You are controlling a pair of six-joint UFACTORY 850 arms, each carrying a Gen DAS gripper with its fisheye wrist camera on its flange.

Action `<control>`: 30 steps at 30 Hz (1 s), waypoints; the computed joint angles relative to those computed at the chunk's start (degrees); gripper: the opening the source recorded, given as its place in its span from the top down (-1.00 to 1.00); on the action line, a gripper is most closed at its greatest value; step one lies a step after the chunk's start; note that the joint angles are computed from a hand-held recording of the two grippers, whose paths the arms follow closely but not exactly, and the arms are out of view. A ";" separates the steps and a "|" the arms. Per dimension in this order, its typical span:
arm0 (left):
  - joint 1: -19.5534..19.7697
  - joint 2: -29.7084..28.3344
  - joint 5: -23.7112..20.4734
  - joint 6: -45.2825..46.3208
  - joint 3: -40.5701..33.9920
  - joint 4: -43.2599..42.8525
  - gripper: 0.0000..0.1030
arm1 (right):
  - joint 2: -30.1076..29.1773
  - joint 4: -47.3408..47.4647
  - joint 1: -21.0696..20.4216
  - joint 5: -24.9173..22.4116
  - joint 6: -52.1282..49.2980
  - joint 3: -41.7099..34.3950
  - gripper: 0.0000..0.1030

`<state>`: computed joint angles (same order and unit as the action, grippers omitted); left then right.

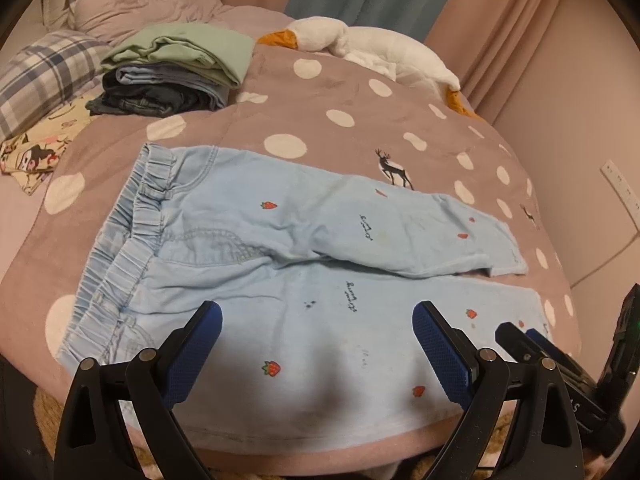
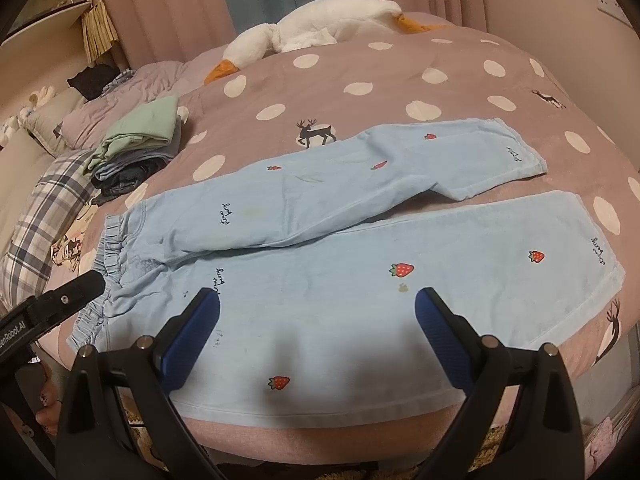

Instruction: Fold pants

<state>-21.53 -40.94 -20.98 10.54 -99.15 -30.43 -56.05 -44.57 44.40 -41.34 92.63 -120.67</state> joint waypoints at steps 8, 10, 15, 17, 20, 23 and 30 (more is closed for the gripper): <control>-0.43 0.30 0.21 -6.44 0.33 8.08 -0.86 | 0.10 -0.18 -0.06 1.36 -0.08 0.42 -0.91; -0.40 0.61 0.53 -7.32 0.81 9.16 -0.86 | -0.20 0.47 -0.10 1.41 -0.59 -0.05 -0.91; -0.25 0.82 0.33 -8.52 1.11 10.38 -0.86 | -0.96 1.35 -0.03 1.41 -2.01 -1.34 -0.90; -0.22 0.90 0.38 -8.67 1.19 10.42 -0.86 | -1.11 1.44 -0.02 1.37 -2.27 -1.59 -0.90; -0.17 1.00 0.45 -8.13 1.29 10.19 -0.86 | -1.13 1.42 -0.03 1.28 -2.11 -1.57 -0.90; -0.24 1.12 0.48 -8.51 1.44 11.19 -0.86 | -1.21 1.25 -0.08 1.32 -1.64 -1.59 -0.89; -0.14 1.42 0.98 -8.83 2.10 11.61 -0.86 | -1.22 1.87 -0.19 1.06 -2.02 -1.56 -0.87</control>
